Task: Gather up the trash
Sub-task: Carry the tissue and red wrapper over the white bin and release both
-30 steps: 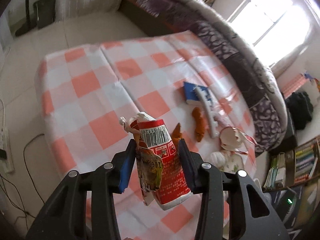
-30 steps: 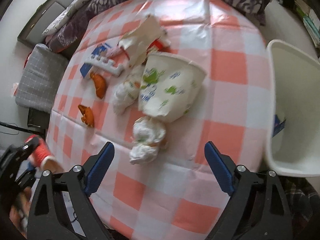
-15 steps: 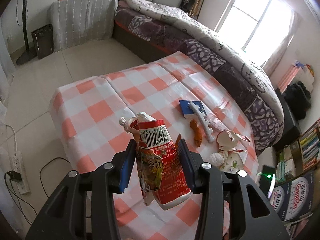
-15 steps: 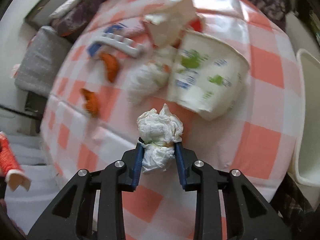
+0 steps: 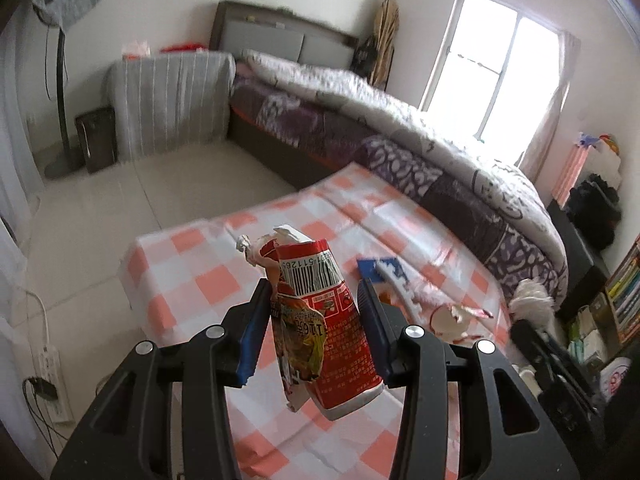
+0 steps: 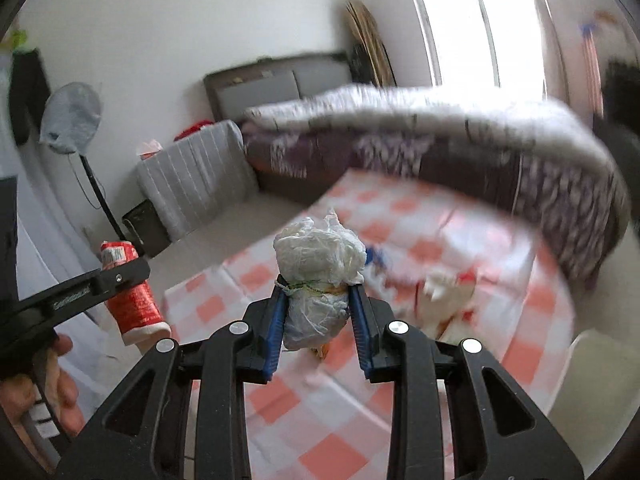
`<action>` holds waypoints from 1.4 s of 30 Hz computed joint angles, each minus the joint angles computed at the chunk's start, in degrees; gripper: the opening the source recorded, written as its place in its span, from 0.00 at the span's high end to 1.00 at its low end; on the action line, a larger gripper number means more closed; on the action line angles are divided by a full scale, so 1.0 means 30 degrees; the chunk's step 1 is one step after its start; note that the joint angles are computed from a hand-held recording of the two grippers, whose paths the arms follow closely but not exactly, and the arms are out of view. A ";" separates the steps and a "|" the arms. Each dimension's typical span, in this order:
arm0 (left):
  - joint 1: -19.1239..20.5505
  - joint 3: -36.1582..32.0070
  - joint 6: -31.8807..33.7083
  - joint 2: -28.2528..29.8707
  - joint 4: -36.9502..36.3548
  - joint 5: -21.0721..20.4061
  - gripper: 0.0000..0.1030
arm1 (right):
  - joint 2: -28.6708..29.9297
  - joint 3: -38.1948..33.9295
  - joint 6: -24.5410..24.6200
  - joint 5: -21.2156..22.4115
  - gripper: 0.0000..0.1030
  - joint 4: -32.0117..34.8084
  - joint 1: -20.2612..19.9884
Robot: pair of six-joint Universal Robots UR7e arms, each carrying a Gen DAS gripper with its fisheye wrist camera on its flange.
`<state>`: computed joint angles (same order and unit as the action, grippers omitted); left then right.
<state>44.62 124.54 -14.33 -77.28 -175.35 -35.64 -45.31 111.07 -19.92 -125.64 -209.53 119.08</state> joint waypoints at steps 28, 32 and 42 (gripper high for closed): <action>-0.1932 -0.0145 0.2499 0.2440 -0.2900 0.0168 0.57 | -0.3151 0.2222 0.1079 -0.3608 0.72 -0.3143 -0.0731; -0.2161 -0.0384 0.2608 0.3114 -0.2833 -0.0213 0.57 | -0.4304 0.2919 0.3178 -0.4591 0.72 -0.1935 -0.1329; -0.2742 -0.0847 0.2987 0.4840 -0.2750 -0.1176 0.57 | -0.6715 0.4357 0.6718 -0.5981 0.70 -0.0107 -0.2521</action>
